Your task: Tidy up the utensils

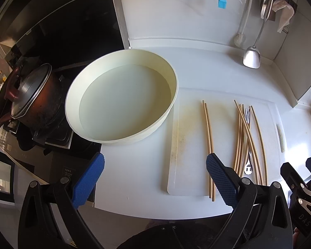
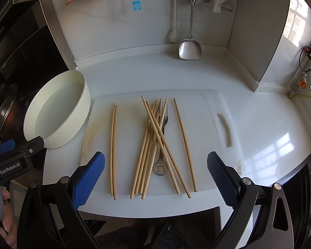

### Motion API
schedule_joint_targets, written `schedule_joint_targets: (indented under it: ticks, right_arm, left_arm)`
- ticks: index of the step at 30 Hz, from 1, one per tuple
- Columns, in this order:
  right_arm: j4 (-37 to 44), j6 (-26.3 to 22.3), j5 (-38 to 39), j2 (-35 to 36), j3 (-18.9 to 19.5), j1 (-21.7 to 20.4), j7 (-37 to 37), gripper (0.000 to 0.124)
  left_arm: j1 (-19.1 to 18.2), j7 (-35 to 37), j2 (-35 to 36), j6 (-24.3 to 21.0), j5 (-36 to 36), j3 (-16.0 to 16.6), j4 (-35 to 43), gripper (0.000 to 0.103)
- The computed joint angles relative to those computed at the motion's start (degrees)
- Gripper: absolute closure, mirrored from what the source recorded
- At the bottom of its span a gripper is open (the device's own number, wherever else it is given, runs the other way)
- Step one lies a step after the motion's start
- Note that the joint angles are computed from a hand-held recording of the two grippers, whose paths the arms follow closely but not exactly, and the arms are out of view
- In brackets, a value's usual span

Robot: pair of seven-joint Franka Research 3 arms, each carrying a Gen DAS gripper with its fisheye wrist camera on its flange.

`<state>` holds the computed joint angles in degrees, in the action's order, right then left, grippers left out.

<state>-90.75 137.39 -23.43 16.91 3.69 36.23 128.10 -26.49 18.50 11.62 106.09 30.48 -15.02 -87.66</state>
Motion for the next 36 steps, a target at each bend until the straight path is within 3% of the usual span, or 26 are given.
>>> schedule_joint_targets:
  ticks: [36]
  right_arm:
    - [0.74, -0.20, 0.18, 0.58, -0.18, 0.29, -0.16, 0.030]
  left_arm:
    - [0.36, -0.29, -0.50, 0.76, 0.15, 0.01, -0.79, 0.006]
